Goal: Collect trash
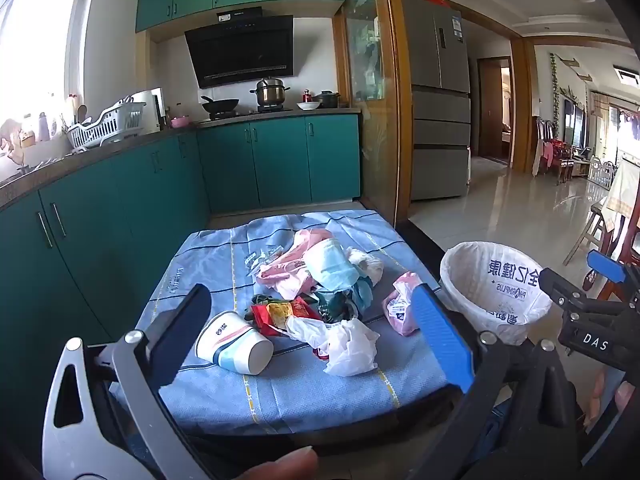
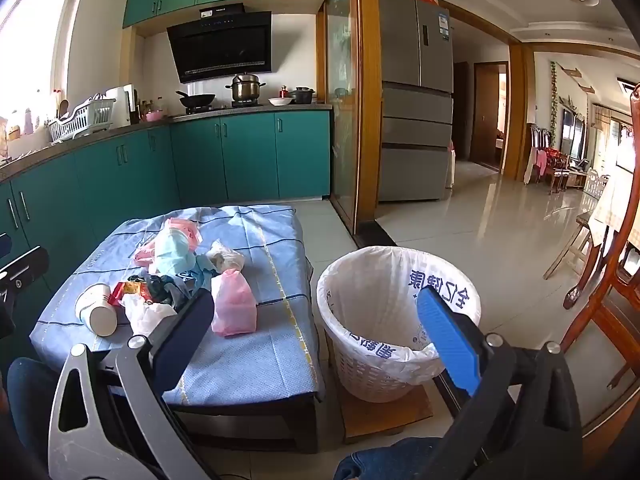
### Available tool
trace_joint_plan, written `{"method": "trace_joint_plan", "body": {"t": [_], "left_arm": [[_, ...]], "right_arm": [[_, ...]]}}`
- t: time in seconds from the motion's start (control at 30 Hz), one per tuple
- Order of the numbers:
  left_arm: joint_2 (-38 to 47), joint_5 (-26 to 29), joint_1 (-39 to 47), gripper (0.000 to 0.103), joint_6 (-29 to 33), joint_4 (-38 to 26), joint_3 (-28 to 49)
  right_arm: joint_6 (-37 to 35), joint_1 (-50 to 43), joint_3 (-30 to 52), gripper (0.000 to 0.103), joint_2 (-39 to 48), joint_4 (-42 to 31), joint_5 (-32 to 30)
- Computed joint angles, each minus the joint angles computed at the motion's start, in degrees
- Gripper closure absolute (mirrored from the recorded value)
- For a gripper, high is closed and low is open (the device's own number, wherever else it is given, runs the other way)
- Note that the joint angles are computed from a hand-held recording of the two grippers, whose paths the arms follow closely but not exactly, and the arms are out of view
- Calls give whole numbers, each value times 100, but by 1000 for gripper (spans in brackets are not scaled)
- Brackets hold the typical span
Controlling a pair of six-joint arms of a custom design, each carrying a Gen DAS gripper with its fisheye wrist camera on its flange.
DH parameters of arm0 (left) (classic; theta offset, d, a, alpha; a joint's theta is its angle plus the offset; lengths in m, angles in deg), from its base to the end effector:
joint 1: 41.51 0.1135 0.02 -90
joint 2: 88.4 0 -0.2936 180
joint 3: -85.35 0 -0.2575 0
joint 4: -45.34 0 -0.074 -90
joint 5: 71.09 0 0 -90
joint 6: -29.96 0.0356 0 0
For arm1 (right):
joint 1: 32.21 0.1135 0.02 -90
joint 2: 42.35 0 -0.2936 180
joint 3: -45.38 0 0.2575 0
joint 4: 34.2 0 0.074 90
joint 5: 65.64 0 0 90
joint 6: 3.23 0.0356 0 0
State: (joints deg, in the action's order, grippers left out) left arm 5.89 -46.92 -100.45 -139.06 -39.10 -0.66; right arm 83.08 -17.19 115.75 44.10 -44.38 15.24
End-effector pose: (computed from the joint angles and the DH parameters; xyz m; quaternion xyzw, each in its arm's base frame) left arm 0.1865 -0.2467 0.3167 -0.1707 0.8214 0.1587 0.5205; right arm 0.3338 0.0954 0.2869 -0.1790 0.8285 0.1191 0.5171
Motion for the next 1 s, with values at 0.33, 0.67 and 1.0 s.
{"method": "trace_joint_plan", "body": {"t": [0.33,0.67,1.0], "left_arm": [[-13,-22,-6,3,0,39,-19],[-33,9,-3,3,12,66,-37],[-91,55,-7,3,5,185,-207]], "right_arm": [[-45,69,-36,3,-84,9,88],[-139,243,-122,3,-205,68,409],[-146,274,-158,3,-224,140,501]]}}
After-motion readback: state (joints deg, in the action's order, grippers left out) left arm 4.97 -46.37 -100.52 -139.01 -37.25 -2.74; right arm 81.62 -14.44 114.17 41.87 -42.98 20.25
